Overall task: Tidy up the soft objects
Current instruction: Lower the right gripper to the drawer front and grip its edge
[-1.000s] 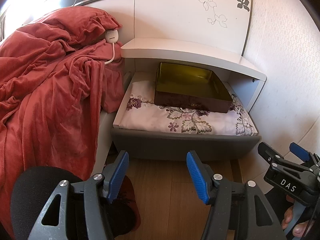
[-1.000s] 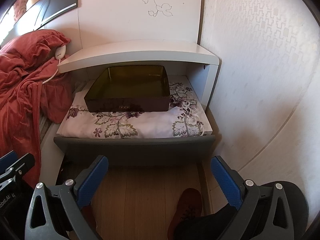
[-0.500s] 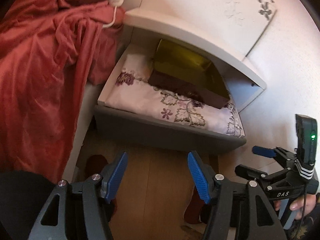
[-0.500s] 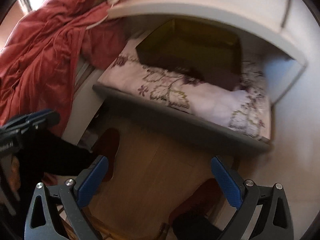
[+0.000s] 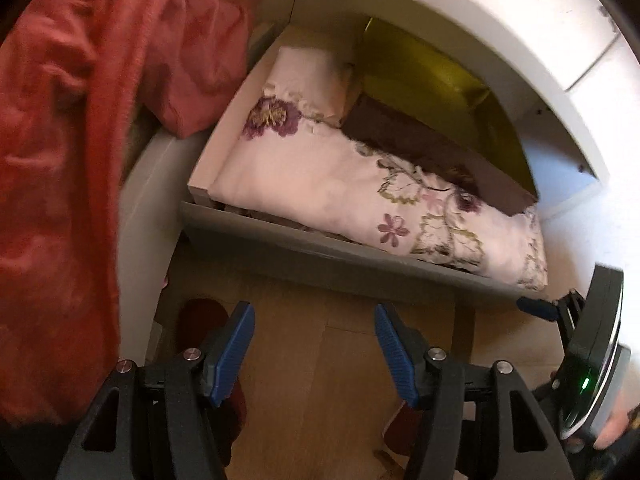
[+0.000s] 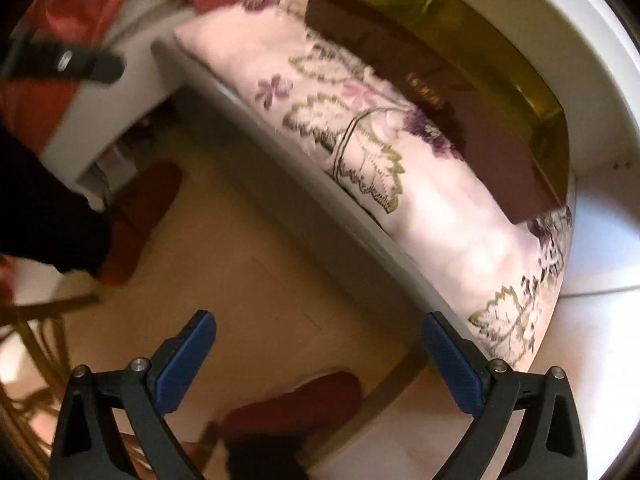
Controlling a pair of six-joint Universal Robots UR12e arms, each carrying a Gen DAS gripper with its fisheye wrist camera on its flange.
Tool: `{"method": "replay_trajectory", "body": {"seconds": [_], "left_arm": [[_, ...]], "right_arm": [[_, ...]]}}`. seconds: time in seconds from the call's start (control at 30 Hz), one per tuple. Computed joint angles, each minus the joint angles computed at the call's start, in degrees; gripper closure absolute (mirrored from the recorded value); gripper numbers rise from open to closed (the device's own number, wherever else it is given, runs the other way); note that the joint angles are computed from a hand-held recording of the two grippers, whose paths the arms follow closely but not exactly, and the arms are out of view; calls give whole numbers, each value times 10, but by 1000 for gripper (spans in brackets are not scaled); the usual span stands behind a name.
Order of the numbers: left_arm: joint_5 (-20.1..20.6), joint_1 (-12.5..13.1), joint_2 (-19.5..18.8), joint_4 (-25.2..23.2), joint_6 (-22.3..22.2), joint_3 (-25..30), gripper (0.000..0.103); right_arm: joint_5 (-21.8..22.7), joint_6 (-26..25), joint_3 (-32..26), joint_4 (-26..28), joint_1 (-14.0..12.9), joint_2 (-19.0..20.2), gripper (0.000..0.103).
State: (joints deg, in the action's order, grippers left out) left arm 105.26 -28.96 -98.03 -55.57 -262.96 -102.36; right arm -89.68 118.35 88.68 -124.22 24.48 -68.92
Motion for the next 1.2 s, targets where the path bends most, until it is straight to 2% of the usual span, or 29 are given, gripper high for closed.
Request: {"method": "replay_trajectory", "body": {"seconds": [0.1, 0.2, 0.27, 0.33, 0.4, 0.47, 0.53, 0.6, 0.67, 0.83, 0.9, 1.03, 1.07, 1.2], "left_arm": [[-15, 11, -5, 3, -6, -4, 41], [-29, 18, -10, 11, -16, -10, 41], [-38, 22, -11, 10, -31, -13, 41], [-40, 24, -10, 18, -52, -20, 41], [-32, 22, -10, 23, -68, -24, 41], [-21, 20, -8, 56, -78, -35, 41], [-7, 17, -7, 77, -75, -38, 41], [-1, 14, -11, 86, -53, -36, 41], [-8, 16, -15, 81, -43, -33, 41], [-11, 21, -18, 90, -39, -39, 41], [-20, 25, -18, 91, -54, -41, 41], [-30, 30, -19, 69, -77, -40, 41], [-33, 32, -20, 64, -80, -40, 38], [-25, 34, -20, 69, -91, -40, 37]], "right_arm": [[-29, -27, 10, -36, 5, 7, 0], [-41, -49, 9, -30, 6, 13, 0], [-52, -70, 15, -46, 9, 14, 0], [-69, -89, 26, -90, 13, 17, 0], [-73, -103, 31, -106, 14, 16, 0], [-80, -119, 44, -158, 14, 14, 0], [-69, -112, 44, -166, 11, 11, 0], [-69, -114, 45, -183, 10, 10, 0], [-72, -111, 40, -166, 8, 12, 0], [-89, -109, 39, -193, 13, 24, 0], [-87, -111, 46, -198, 11, 23, 0], [-105, -167, 58, -222, 16, 23, 0], [-109, -186, 60, -230, 17, 24, 0], [-121, -251, 64, -245, 18, 24, 0]]}}
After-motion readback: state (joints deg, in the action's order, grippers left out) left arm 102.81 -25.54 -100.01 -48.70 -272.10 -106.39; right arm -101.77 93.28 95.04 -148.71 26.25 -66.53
